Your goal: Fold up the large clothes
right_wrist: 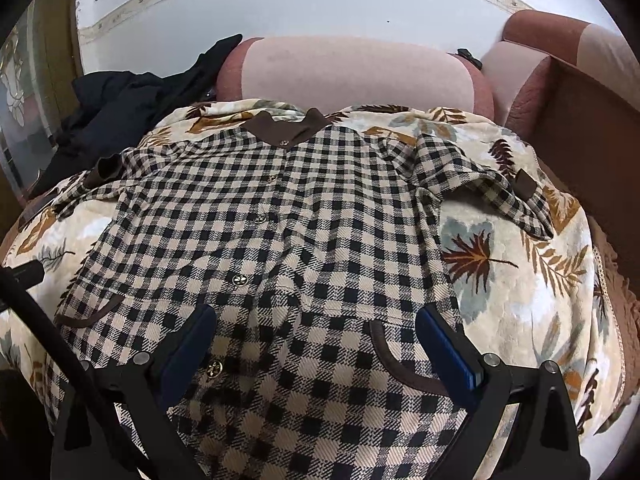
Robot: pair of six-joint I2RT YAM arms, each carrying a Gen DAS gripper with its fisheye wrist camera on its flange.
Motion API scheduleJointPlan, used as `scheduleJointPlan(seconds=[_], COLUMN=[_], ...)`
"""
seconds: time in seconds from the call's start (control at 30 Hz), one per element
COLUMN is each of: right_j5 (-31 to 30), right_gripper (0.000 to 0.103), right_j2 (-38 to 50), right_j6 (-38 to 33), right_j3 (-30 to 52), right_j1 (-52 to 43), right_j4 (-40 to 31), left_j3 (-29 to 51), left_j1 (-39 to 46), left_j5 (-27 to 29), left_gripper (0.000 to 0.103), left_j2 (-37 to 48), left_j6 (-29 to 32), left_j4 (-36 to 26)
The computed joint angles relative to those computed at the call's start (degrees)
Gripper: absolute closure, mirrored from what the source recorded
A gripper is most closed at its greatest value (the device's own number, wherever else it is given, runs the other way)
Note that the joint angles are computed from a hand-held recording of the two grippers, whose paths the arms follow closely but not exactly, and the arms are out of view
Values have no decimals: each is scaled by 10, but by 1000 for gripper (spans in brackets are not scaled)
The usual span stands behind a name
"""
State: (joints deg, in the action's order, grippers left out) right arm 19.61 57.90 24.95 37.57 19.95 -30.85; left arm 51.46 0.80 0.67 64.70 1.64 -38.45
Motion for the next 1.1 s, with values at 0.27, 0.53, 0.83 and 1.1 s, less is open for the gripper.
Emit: scheduleJointPlan(seconds=[0.27, 0.53, 0.83, 1.1], right_j5=[4, -1, 156, 231], right_gripper=[2, 2, 2, 2], right_j2=[1, 5, -22, 7], right_j6=[13, 16, 116, 302], right_j3=[-3, -8, -30, -24], right_j1=[10, 8, 83, 189], right_j4=[-7, 0, -35, -173], left_j3=[-19, -23, -25, -10], left_j1=[-16, -19, -6, 10], left_j5=[-22, -24, -16, -19], left_gripper=[24, 23, 23, 23], left_j2=[-33, -35, -17, 20], left_j6=[-3, -7, -19, 3], left_j4=[23, 23, 25, 30])
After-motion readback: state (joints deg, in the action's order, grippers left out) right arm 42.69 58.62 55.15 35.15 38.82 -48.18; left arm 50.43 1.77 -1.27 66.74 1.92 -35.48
